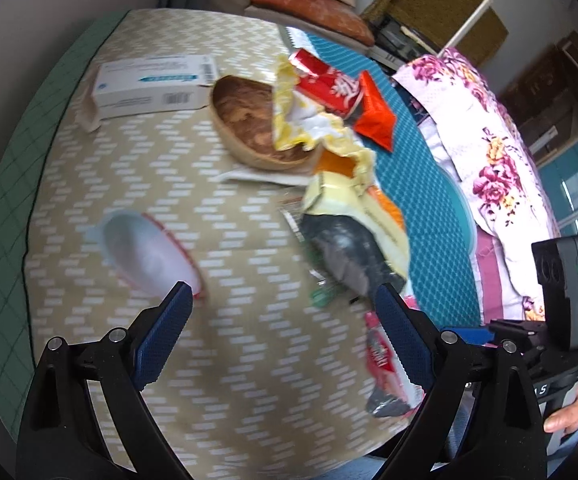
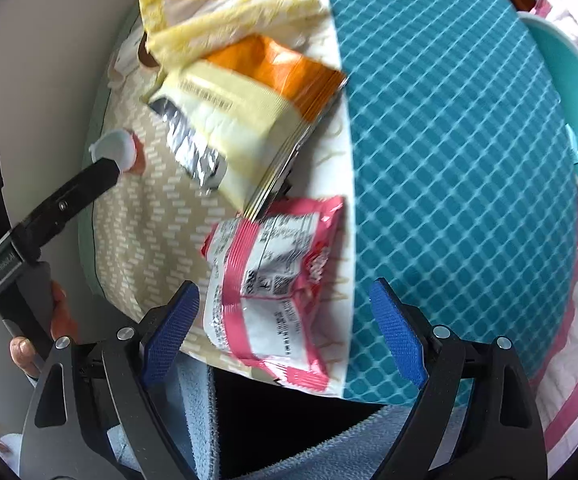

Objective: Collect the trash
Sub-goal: 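Grasp the pink snack wrapper with the right tool while the left tool grasps the white plastic lid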

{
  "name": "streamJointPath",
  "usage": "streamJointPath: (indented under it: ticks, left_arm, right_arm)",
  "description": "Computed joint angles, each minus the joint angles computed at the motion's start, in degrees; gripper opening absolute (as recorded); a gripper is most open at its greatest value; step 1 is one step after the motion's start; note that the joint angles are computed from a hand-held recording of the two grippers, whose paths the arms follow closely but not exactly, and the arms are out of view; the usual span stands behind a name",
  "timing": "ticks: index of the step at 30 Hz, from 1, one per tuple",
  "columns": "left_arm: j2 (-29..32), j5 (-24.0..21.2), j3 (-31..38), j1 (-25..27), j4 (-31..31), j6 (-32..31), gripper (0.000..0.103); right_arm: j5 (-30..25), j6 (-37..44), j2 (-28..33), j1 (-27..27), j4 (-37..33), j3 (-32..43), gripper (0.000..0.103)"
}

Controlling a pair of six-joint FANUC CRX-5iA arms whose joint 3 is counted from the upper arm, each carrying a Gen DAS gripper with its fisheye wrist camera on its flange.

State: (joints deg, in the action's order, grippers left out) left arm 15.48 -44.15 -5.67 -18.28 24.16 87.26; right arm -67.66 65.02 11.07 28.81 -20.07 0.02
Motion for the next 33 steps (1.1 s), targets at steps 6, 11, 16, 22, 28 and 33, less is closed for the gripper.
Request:
streamJointPath:
  ticks: [6, 11, 16, 22, 28, 33]
  left_arm:
    - [-2.3, 1.1, -2.3, 1.5, -1.8, 2.0, 0.093]
    - [-3.4, 0.7, -1.9, 2.4, -7.4, 6.5, 0.093]
    - [-3.0, -0.6, -0.6, 3.6, -12.4, 11.5, 0.093]
    - [-1.7, -1.5, 0.8, 4.4, -14.7, 14.5, 0.092]
    - [-0.5, -3.1, 2.9, 3.6, -16.6, 15.3, 0.058]
    - [2.1, -5.4, 5.5, 2.3, -17.8, 15.1, 0.036]
  right_arm:
    - [0.9, -0.9, 1.9, 1.3, 0.2, 0.1, 0.083]
    - [4.1, -2.3, 2.1, 2.8, 1.0, -1.5, 0.078]
    - [5.8, -0.3, 2.7, 4.9, 0.0, -1.7, 0.04]
    - [6.3, 2.0, 2.4, 5.5, -1.5, 0.1, 0.037]
    - [7.7, 3.5, 1.3, 5.0, -1.5, 2.3, 0.037]
    - [9.4, 4.3, 1.1, 3.6, -2.1, 3.1, 0.037]
